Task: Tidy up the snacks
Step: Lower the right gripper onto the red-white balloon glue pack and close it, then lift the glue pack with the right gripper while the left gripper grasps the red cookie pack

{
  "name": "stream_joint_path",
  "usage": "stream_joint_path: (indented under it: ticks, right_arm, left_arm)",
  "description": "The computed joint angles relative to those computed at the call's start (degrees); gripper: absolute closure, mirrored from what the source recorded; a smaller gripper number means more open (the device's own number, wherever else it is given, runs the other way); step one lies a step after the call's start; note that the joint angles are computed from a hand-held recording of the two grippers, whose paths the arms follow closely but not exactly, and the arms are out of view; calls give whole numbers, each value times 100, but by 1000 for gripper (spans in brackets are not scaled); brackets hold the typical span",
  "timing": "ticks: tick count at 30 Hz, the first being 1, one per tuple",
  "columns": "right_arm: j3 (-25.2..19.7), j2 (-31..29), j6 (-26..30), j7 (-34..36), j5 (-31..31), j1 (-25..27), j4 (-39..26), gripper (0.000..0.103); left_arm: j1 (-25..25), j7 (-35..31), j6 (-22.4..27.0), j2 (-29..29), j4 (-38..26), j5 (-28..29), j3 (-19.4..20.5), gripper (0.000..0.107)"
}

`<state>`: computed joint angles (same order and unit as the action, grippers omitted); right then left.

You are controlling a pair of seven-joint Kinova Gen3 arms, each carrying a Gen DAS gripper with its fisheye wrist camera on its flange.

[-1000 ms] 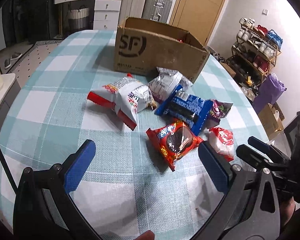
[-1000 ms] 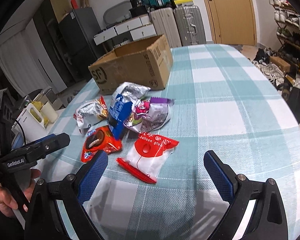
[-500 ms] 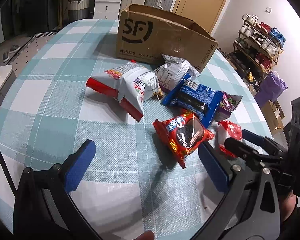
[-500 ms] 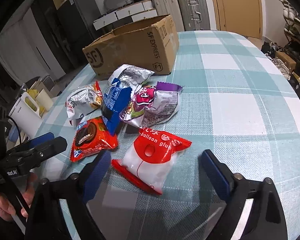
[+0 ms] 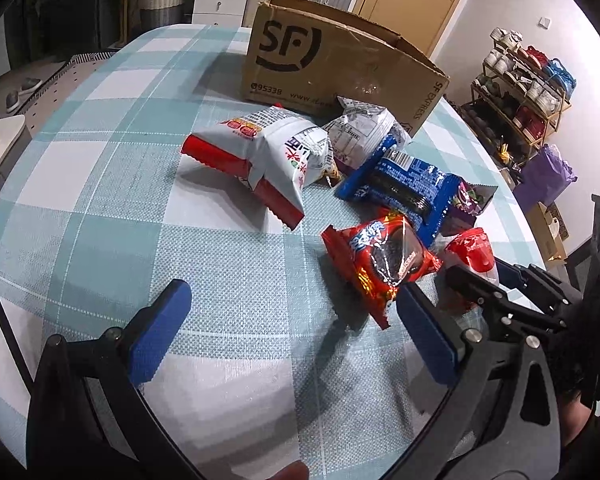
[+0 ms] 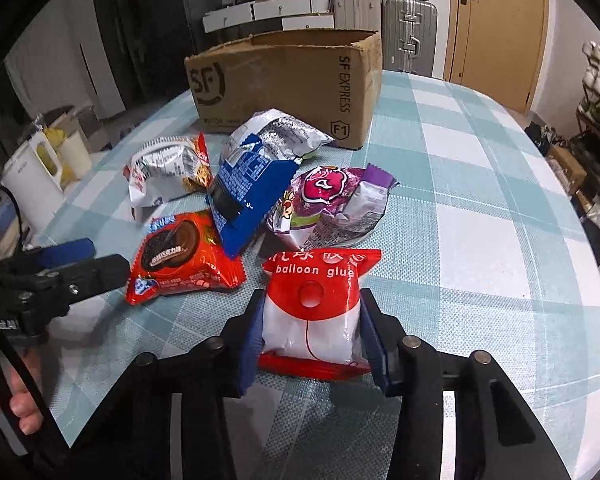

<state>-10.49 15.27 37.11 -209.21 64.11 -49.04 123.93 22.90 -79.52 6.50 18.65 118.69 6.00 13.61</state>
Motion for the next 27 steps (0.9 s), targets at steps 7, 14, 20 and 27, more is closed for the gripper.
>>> stream_joint_path:
  ticks: [7,14,20,27]
  right_arm:
    - [-42,-117,-97,-547,361,-10,190,59]
    - [-169,-247,-129,-1285,863,48,443,59]
    - [-357,-400,-88,-1818,1185,165,675,59]
    - [-574,-555,10,-2342,1481,235,935,59]
  left_arm:
    - [139,75,31,-25,11,-43,-118,6]
    - [208,142,179,24,-99,-61,-121,6]
    - [444,290,450,184,-423,-100,-219,6]
    - [1162,808,788,457,-964,-466,-745,6]
